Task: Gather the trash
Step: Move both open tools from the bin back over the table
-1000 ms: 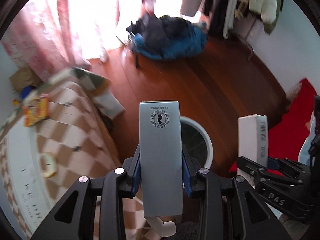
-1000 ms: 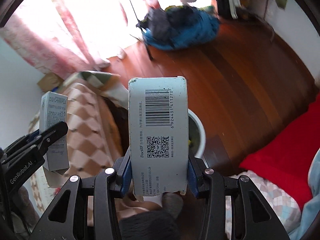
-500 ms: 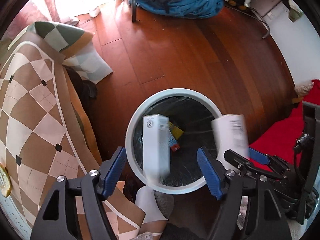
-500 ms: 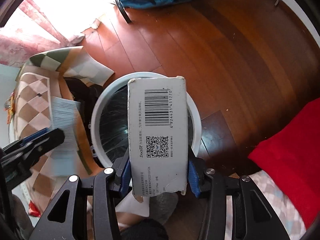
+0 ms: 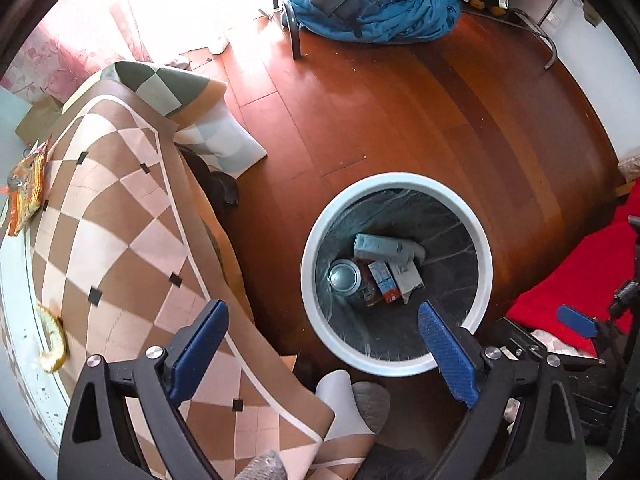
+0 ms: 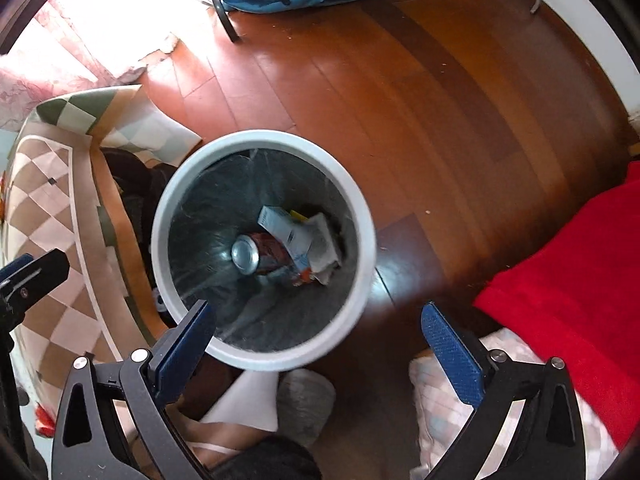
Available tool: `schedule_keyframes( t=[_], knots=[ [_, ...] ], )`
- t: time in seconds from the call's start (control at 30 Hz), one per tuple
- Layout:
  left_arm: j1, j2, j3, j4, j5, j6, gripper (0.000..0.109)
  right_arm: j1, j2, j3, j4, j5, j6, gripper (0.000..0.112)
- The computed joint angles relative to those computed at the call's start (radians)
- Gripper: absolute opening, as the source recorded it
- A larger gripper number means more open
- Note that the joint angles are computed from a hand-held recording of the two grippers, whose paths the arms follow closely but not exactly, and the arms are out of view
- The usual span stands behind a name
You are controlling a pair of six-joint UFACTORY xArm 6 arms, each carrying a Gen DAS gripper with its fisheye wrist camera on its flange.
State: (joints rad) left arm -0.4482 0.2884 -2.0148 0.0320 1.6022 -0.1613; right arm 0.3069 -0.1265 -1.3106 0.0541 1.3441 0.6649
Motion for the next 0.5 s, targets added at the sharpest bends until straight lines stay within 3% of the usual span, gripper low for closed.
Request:
schedule_keyframes(
  t=[0.5],
  knots=[
    [-0.019,-0.137,0.064,0.014,0.012,-0.009,0.097,0.062,-0.099,-0.084,-0.088,0.149,0.078,0.103]
  ],
)
